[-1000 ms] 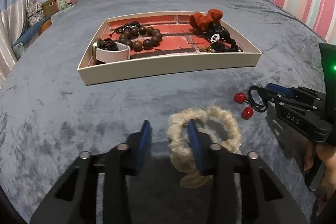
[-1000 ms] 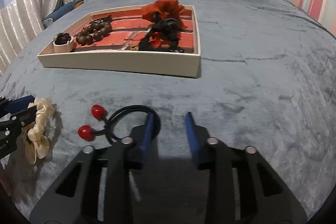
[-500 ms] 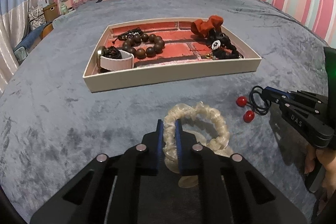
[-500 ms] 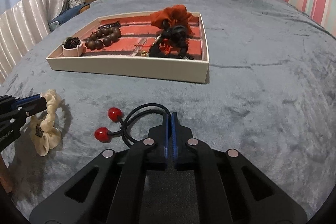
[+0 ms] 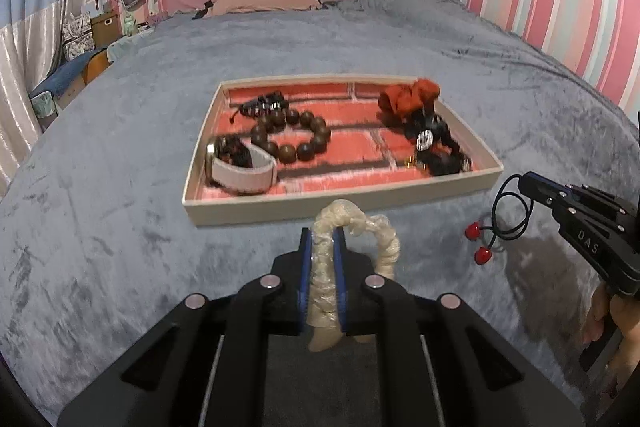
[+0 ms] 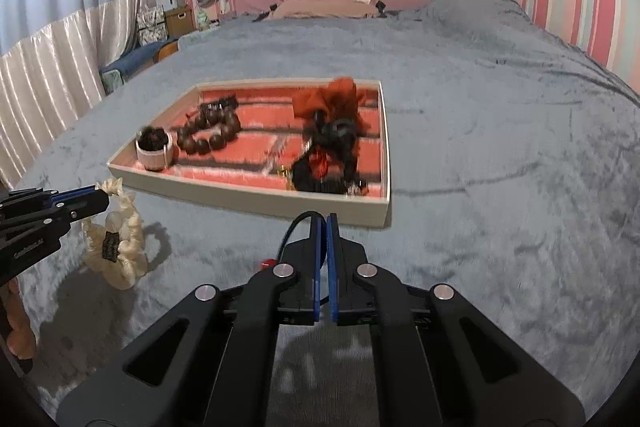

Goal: Organize jewelry
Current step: 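Carry the cream scrunchie and hair tie with both tools over the tray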

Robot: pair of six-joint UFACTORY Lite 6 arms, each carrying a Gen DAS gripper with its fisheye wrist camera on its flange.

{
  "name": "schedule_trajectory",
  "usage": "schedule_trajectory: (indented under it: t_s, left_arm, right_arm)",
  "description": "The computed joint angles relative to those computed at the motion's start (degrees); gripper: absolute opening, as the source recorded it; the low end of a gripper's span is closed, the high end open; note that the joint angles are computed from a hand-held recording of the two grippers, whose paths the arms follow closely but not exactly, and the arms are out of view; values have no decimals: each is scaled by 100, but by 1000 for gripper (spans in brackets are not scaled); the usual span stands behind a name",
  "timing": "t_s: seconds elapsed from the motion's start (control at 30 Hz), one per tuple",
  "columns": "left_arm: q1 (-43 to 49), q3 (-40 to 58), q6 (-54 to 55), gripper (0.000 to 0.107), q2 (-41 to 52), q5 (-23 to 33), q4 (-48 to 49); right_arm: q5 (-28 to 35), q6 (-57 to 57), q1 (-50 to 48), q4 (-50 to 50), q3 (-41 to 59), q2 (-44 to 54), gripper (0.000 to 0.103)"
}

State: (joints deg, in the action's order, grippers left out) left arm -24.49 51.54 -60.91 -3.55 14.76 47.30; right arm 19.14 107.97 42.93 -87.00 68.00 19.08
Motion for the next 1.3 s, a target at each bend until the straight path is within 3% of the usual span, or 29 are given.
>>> schedule_trajectory:
  t_s: [0.17,0.43,0.57,0.87,1.07,1.2,1.27,1.3]
  left_arm:
    - [136,639,748,11,216,139,-549]
    - [560,2116,2470,11,1090,280,-2095]
    - [648,2637,2424,11,1683,348,-1988]
    - [1031,2735,1825,11,2745,-74,-1404]
    - [1038,2738,857,14,3023,-149,-348]
    - [1039,2776,984,14,3039,-91,-489]
    - [1051,2654,981,21,2926,-104,-490]
    - [1040,2568,875,36,2832,-94,-398]
  right_arm:
    - [23,-551,-90,409,408,-11,4]
    - [-14,-2527,-338,2081,1908,565,4]
    - [-5,-3299,-447,2771,2702,1241,4]
    - [-161,-3174,-626,2864,3186,2417,4]
    - [-117,-3902,-703,3636,3563,2935,4]
    - [-1,-3924,-654,3614,3651,3010,5]
    - [5,-3979,-634,3635,3594,2960,13]
    - [22,-3881,-615,3538,3534,2913,19]
